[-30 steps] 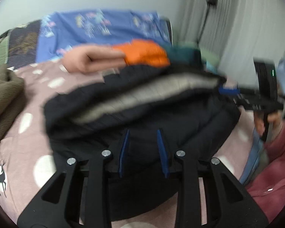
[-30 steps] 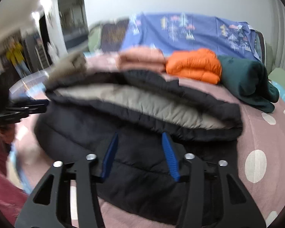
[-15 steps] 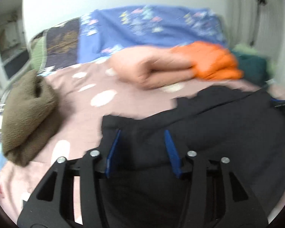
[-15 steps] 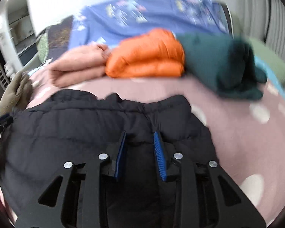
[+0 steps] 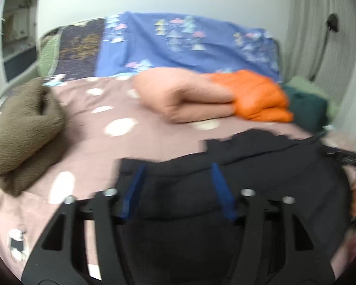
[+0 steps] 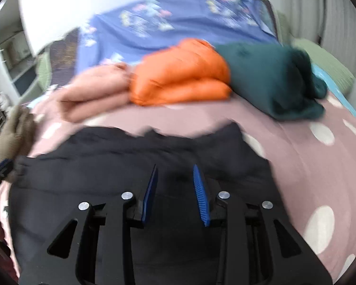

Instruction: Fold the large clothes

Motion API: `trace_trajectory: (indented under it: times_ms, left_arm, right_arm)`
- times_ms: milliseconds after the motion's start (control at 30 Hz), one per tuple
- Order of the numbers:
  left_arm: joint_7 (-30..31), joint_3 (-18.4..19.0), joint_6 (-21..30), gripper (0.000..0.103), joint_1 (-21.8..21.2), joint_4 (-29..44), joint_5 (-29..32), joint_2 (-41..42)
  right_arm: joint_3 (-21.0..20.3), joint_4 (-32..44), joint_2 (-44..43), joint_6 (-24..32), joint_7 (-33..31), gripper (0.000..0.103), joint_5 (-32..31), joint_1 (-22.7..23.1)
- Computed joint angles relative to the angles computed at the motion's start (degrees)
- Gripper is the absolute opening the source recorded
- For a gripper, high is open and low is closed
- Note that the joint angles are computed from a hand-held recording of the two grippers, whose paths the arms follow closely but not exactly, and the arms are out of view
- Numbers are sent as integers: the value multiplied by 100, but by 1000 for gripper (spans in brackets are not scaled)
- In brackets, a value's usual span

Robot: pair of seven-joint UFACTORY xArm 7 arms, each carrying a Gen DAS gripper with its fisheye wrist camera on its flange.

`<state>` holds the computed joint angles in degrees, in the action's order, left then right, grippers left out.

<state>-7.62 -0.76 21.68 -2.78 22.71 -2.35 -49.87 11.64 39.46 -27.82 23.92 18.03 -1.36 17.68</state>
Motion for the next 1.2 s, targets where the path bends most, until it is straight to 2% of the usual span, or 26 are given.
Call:
trace_trajectory:
  times_ms: [33, 100, 200, 267, 333, 467, 633, 900, 1033, 1133, 1200]
  left_arm:
    - [-43, -54, -18, 80, -177, 95, -87, 118]
    - [-164, -329, 9, 81, -217, 305, -23, 523]
    - [-831, -1106, 116, 84, 399, 732, 562, 1497]
    - [-1086, -1042, -144, 86, 396, 751, 655, 1919]
    - [-1110, -836, -428, 87, 262, 773, 678, 2168]
    - [-1511, -1117, -547, 89, 520, 832, 1240, 2419]
    - [-1591, -863, -828, 89, 326, 621, 1269, 2427]
    - [-1762, -961, -787, 89, 436, 674, 1510, 2565]
    - [-1982, -1145, -637, 89, 592, 743, 1790, 2551]
    - [-2140, -1211, -363, 89, 617, 799, 1934, 2416]
    - [-2361, -1335, -103, 87, 680, 797, 2098, 2183]
  right_arm:
    - [-11, 116, 174, -70, -115, 50, 112, 190]
    - [138, 294, 512, -143, -49, 50, 59, 204]
    - [512, 532, 1120, -203, 456, 57, -614, -148]
    - [537, 547, 1503, -500, 758, 60, -1019, -277]
    - [394, 548, 1660, -620, 806, 60, -1031, -181]
    - [254, 444, 1722, -833, 883, 61, -1140, -80]
    - [317, 396, 1796, -938, 1131, 61, -1475, -124]
    - [316, 498, 1946, -877, 1514, 61, -2003, -130]
    - [365, 534, 1915, -807, 1767, 62, -2367, -157]
    - [289, 539, 1656, -487, 1475, 62, -2117, -2]
    - [344, 413, 1299, -338, 1524, 63, -2076, 2]
